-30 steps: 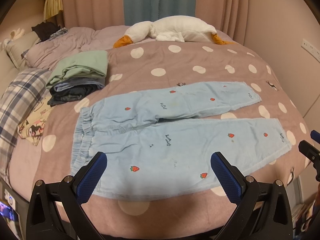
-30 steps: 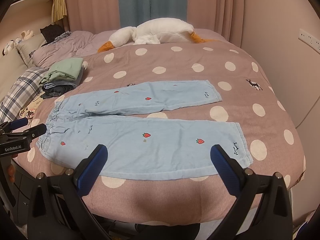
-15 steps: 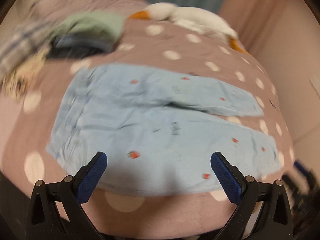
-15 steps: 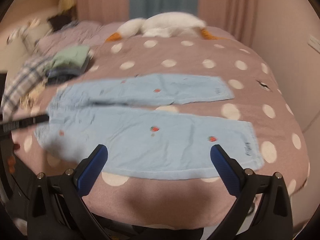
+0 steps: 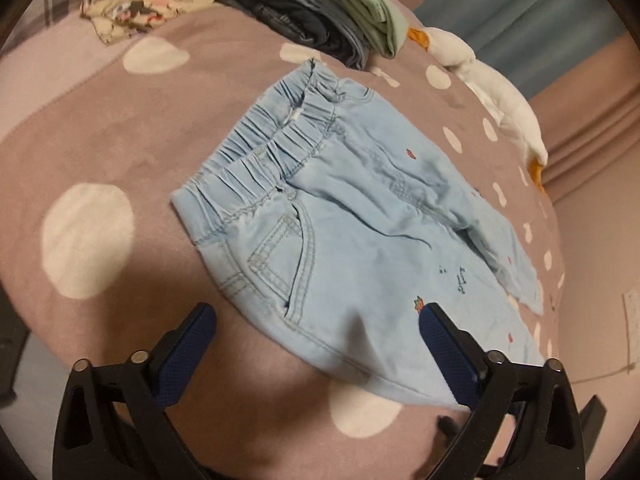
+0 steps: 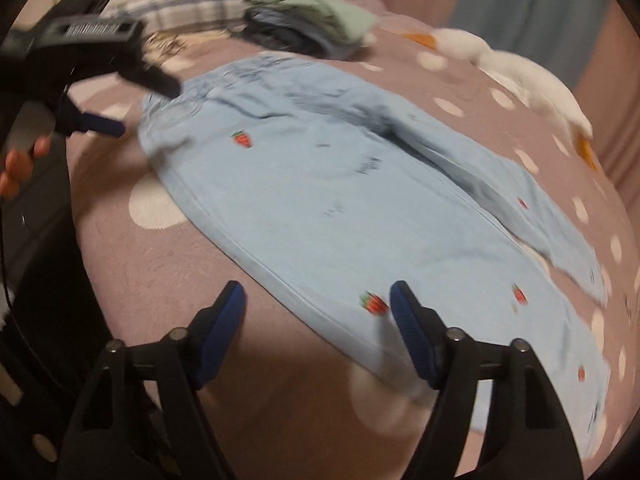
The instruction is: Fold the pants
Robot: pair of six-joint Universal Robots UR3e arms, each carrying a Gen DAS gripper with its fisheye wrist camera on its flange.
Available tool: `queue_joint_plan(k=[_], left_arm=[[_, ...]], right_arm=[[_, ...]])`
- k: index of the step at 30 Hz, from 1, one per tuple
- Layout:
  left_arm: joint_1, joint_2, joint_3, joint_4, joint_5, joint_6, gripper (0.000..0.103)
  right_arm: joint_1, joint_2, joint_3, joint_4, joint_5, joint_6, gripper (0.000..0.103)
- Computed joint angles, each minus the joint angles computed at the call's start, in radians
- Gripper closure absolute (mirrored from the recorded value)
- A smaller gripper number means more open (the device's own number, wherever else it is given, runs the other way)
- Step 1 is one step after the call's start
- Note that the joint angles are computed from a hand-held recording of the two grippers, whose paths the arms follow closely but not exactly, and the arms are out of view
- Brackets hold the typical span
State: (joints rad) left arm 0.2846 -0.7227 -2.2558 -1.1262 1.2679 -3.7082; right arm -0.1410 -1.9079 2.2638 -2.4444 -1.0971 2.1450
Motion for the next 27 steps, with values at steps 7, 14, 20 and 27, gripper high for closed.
queue_joint_plan(k=[7, 14, 20, 27], left_arm=[[-0.059, -0.151, -0.027, 0.198, 0.095, -0.03, 0.056], [-0.005, -0.098, -0.043, 0.158, 0.077, 0.046, 0.085], [-0.104, -0.126, 0.025, 0.124, 0.187, 0.075, 0.084], [-0.202, -0.175, 0.131, -0.001, 0.33, 0.067, 0.062]], right_arm=[[0.07, 0.1, 0.001, -0.142, 0.027, 0.042, 0.063], [0.052, 0.074, -0.062, 0.021, 0.085, 0.037, 0.095], [0.032, 0.037, -0.109, 0.179, 0.112, 0.009, 0.095], [0.032, 0.081, -0.176, 0.276, 0.115, 0.096, 0.075]])
